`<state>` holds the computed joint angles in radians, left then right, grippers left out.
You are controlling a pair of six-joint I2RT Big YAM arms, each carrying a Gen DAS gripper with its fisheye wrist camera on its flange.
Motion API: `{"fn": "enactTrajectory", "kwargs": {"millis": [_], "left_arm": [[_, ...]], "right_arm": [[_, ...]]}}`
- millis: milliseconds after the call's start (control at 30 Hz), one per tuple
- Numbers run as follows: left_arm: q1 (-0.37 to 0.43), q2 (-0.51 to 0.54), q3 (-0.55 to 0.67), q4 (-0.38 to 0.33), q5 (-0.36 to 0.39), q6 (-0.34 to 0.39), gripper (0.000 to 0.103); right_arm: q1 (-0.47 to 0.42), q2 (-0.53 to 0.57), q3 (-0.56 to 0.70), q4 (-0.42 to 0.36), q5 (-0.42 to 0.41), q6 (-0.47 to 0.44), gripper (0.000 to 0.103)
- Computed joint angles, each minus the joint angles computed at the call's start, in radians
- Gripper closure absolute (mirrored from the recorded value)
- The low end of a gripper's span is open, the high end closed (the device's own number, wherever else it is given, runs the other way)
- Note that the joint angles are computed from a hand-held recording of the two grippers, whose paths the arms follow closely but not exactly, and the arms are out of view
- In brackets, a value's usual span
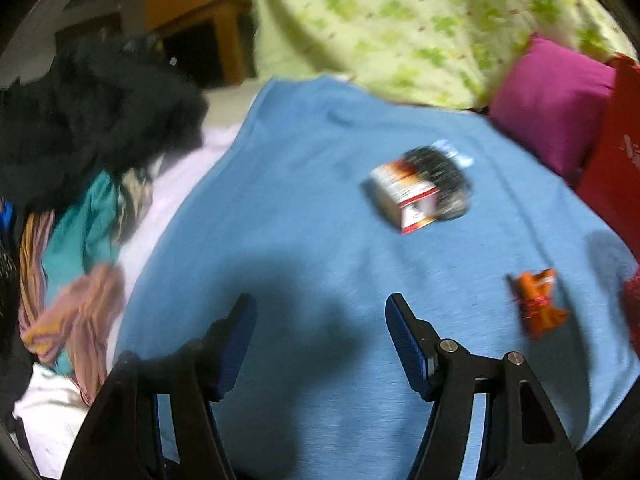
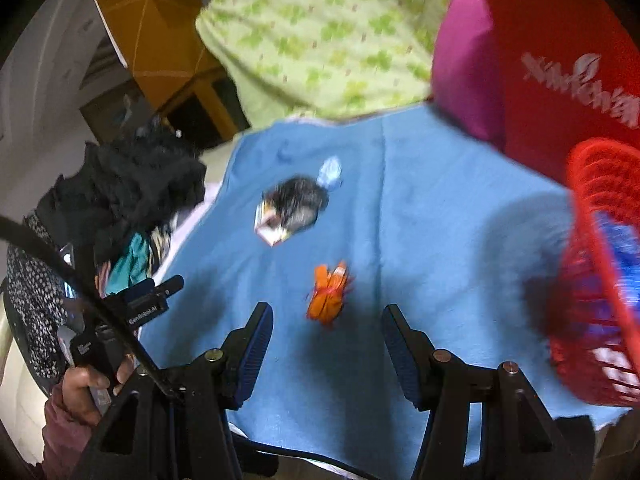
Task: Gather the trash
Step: 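Move both tools back over the remaining trash on the blanket, then grasp the orange mesh bag with the right tool while the left tool approaches the white-red box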
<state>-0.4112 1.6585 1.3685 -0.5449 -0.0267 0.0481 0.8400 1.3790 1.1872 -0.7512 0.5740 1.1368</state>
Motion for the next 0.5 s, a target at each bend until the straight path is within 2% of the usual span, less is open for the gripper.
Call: {"fn": "enactTrajectory", "kwargs": {"millis": [100,367,467,500], "left_arm": [[0.013,0.043,0.030,-0.008,0.021,-0.009,0.036],[-0.001,0.137,0.135,-0.002,0.084,-0.020,0.036],[-0.010,0.200,0.223,-0.035,0.098,-0.035,0.036],[-0.014,0.219,0.250,-0.044,0.099,-0.033,0.036]], "right_arm": [[-0.046,0.070,0.029,0.027,-0.075,-0.045,0.042],[-0.147,0.192,0.072,0.080,-0.203,-0.116,0.042],[-0.167,0.222,0.079,0.103,-0.233,-0.134,0.050],[-0.172,0.230,0.077,0.111,-0.237,-0.138,0.056]]}}
